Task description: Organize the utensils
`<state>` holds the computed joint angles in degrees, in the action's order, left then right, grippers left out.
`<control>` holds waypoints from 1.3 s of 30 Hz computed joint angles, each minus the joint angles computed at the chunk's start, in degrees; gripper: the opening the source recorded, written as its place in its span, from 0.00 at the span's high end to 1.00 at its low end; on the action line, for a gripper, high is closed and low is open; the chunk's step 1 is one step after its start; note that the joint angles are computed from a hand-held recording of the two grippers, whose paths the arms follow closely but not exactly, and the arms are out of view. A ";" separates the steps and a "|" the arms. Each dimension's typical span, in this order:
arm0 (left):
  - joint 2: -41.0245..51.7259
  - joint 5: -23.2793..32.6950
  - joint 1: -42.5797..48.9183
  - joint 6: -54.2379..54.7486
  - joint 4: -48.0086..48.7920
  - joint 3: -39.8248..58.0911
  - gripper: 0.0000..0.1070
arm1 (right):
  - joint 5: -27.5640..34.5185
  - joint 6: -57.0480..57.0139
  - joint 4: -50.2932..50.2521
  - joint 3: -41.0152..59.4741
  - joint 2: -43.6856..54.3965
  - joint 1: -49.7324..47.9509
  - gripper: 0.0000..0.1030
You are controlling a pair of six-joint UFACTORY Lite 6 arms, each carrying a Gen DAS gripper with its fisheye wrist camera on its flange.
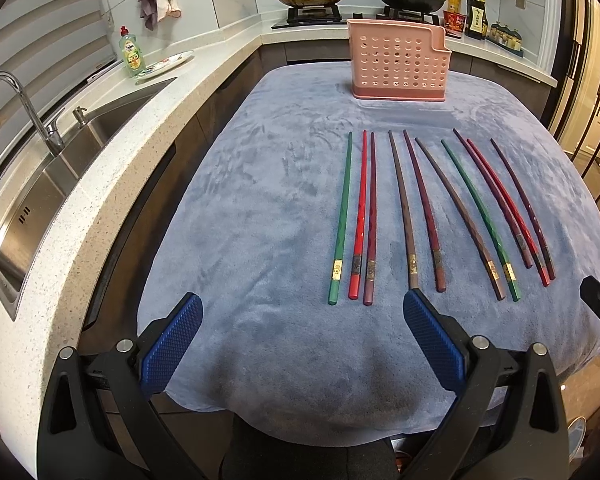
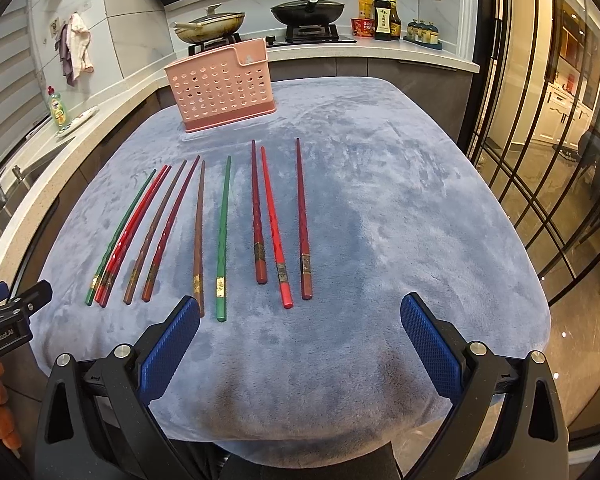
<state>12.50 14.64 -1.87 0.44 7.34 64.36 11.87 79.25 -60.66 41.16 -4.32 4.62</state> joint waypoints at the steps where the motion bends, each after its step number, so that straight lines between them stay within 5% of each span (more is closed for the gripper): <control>1: 0.08 0.00 0.06 0.58 -0.60 0.07 0.10 | -0.20 0.27 -0.18 -0.04 0.13 -0.26 0.07; 11: 10.65 0.81 3.93 13.08 -13.01 8.20 0.10 | -2.34 13.75 -15.22 1.51 5.38 -3.59 0.08; 20: 20.03 0.78 3.70 10.84 -10.72 16.26 0.11 | -4.67 22.08 -25.65 9.57 17.00 -6.38 0.35; 27: 21.99 0.73 2.68 8.38 -7.53 17.37 0.12 | -6.22 12.22 -16.88 15.71 24.17 -6.44 0.61; 35: 25.70 1.86 3.41 6.80 -5.97 20.52 0.14 | -5.92 15.58 -20.58 16.67 26.00 -6.30 0.67; 39: 25.98 2.58 3.05 12.09 -10.98 20.07 0.28 | -6.26 18.18 -23.48 16.31 25.88 -6.74 0.72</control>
